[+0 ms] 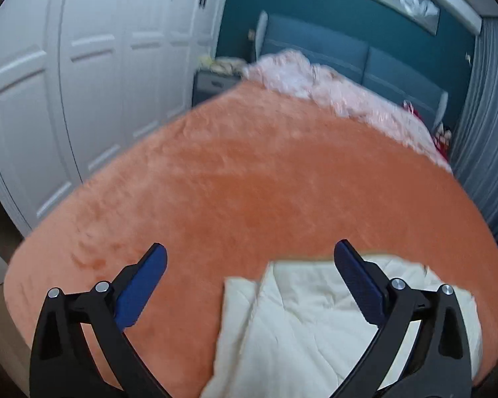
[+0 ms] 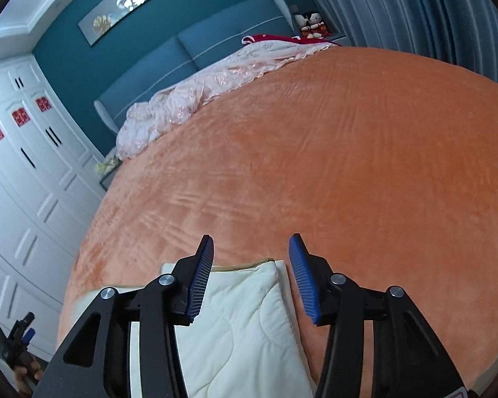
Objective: Fold large clothes
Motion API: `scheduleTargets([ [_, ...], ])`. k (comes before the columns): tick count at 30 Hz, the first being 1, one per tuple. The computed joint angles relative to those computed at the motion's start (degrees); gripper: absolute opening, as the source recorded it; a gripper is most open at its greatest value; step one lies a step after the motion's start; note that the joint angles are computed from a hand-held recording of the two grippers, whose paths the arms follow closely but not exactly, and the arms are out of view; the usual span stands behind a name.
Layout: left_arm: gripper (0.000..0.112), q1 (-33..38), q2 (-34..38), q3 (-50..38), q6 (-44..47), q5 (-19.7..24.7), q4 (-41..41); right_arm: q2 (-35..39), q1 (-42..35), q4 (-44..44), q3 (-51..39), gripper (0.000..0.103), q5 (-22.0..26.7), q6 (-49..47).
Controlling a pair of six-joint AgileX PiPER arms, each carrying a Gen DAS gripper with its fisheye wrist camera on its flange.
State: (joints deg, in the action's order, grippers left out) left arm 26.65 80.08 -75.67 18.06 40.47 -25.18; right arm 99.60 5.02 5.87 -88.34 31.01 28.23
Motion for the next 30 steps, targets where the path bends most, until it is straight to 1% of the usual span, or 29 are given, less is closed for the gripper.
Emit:
scheduleTargets([
  [1, 0.097, 1.4, 0.2, -2.0, 1.7, 1.8, -1.8, -0.9, 0.1, 1.1, 0.5, 0.048, 0.8, -1.1],
  [2, 0.091, 1.8, 1.0, -4.5, 1.3, 4.2, -1.3, -1.6, 0.6, 2.3, 0.7, 0.048, 1.6, -2.5],
  [3, 0.085, 1.0, 1.7, -6.6, -0.4, 5.8, 0.8, -2.0, 1.5, 3.2, 0.7, 0.048, 2.3, -3.8],
  [5, 0.07, -2.0, 2.7, -8.9, -1.1, 8.7, 2.2, -1.5, 4.5, 4.0, -0.4, 0.048, 4.3, -5.4],
  [6, 0.066, -4.0, 2.8, -9.1, -1.5, 9.6, 3.3, -0.7, 6.4, 4.1, -1.6, 0.043, 5.6, -6.0],
  [8, 0.046, -10.9, 4.1, -9.3, -3.9, 10.9, 7.1, 1.7, 11.1, 3.3, -4.4, 0.033, 7.7, -6.9],
  [9, 0.04, -14.3, 5.0, -9.3, -5.2, 11.5, 8.4, 3.8, 13.9, 1.8, -7.2, 0.021, 9.7, -7.0],
  [10, 0.029, -17.4, 5.2, -8.0, -6.2, 12.0, 8.7, 6.2, 16.9, -0.5, -10.7, 0.013, 12.2, -6.7],
  [11, 0.023, -20.4, 6.4, -7.8, -7.1, 12.1, 8.8, 8.7, 19.4, -2.1, -14.1, 0.012, 14.2, -6.9],
  [13, 0.014, -26.3, 8.5, -7.0, -10.3, 10.7, 11.1, 13.2, 23.2, -4.6, -20.4, 0.011, 17.5, -7.2],
  [16, 0.01, -30.5, 12.4, -7.6, -13.0, 9.7, 10.2, 20.1, 25.1, -4.5, -30.3, 0.011, 22.1, -7.7],
  [18, 0.01, -32.3, 14.6, -8.2, -15.3, 8.9, 10.8, 23.9, 24.3, -2.1, -35.4, 0.011, 24.8, -8.3],
  [20, 0.01, -32.9, 17.2, -9.5, -15.6, 9.1, 10.3, 27.6, 23.3, 0.4, -40.4, 0.011, 27.8, -9.0],
  [23, 0.01, -33.3, 20.5, -10.4, -15.9, 8.7, 10.2, 32.9, 22.3, 1.2, -47.1, 0.01, 32.5, -9.6],
  [25, 0.009, -32.5, 22.4, -9.9, -15.6, 8.1, 9.3, 33.9, 22.0, 0.5, -47.0, 0.005, 33.2, -10.1],
  [27, 0.006, -31.0, 23.8, -9.1, -14.2, 7.3, 6.6, 36.7, 21.9, -0.9, -49.8, 0.0, 34.0, -9.9],
  [28, 0.003, -30.1, 24.1, -8.3, -12.9, 6.6, 4.8, 36.8, 21.6, -0.5, -49.3, 0.0, 33.9, -9.9],
  [29, 0.0, -29.6, 24.3, -7.4, -12.0, 5.7, 3.6, 36.4, 21.2, 0.1, -47.5, 0.0, 32.5, -9.9],
  [30, 0.0, -29.2, 24.3, -6.6, -10.9, 4.8, 2.2, 36.5, 20.8, 0.3, -47.0, 0.0, 31.8, -9.6],
])
